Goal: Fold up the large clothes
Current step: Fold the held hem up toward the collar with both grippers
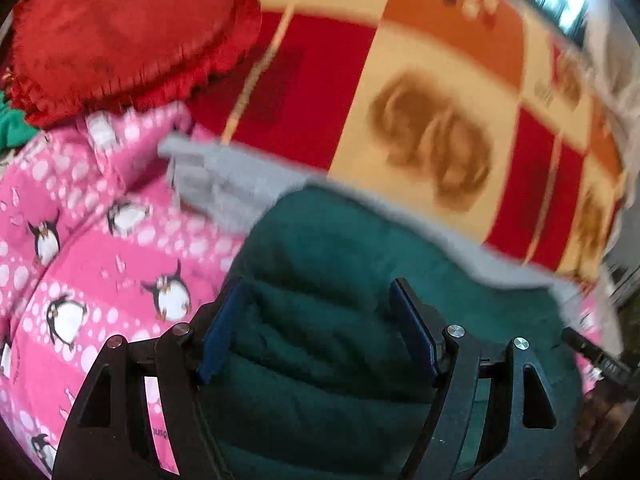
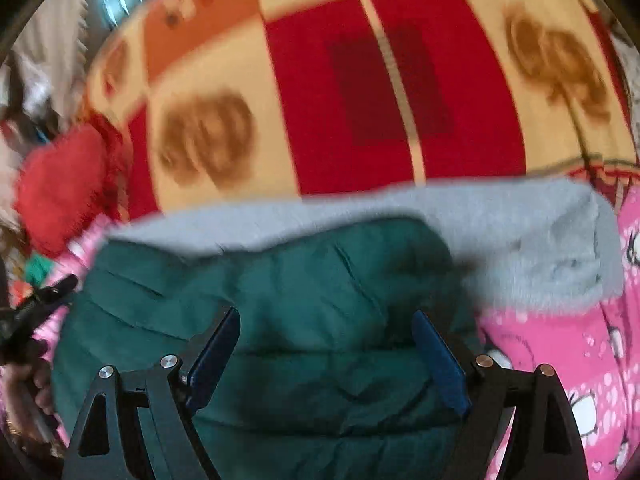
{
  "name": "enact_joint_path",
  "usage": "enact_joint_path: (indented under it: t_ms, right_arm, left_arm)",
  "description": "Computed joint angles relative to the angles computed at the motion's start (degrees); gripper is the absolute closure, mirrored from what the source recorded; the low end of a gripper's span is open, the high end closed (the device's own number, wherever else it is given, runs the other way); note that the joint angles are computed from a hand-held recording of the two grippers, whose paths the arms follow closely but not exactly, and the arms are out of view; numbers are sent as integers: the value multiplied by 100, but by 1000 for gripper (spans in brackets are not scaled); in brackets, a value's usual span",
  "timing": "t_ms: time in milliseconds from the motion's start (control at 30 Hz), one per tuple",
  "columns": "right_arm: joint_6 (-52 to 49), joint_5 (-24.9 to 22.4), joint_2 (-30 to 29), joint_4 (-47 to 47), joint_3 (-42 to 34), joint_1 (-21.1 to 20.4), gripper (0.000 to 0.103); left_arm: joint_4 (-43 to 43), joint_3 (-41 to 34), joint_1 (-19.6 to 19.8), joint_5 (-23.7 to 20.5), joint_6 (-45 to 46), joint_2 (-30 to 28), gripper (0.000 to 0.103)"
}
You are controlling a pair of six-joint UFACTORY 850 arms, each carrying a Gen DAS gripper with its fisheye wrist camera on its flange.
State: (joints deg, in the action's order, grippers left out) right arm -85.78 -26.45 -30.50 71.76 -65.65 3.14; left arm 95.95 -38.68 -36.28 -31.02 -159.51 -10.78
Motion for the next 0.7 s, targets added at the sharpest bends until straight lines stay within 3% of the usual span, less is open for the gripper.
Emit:
enact_joint_path:
  t_ms: [100, 200, 333, 467, 533, 600, 700]
  right_arm:
    - [222, 129, -230, -484, -133, 35, 0]
    - [118, -164, -440, -226, -241, -106, 0]
    - [-172, -96, -364, 41, -121, -132, 0]
    - [-463, 78, 199, 421, 266, -73, 1]
    - [-1343, -384, 641, 1231, 648, -183, 1]
    - [-2212, -771, 1131, 1753, 1118, -217, 1]
    - [-2549, -393, 1355, 1735, 1432, 32, 1]
  left_arm:
    - [-433, -239, 73, 154, 593, -415, 28]
    - [-628, -362, -15, -50, 820, -636, 24]
    - [-226, -215, -24, 29, 336, -569, 24]
    - [-409, -97, -111, -1, 463, -267, 25]
    - [-272, 10, -308, -257, 228, 108, 25]
    - [510, 225, -635, -653, -321, 507, 25]
    - [579, 189, -1069, -985, 91, 571, 24]
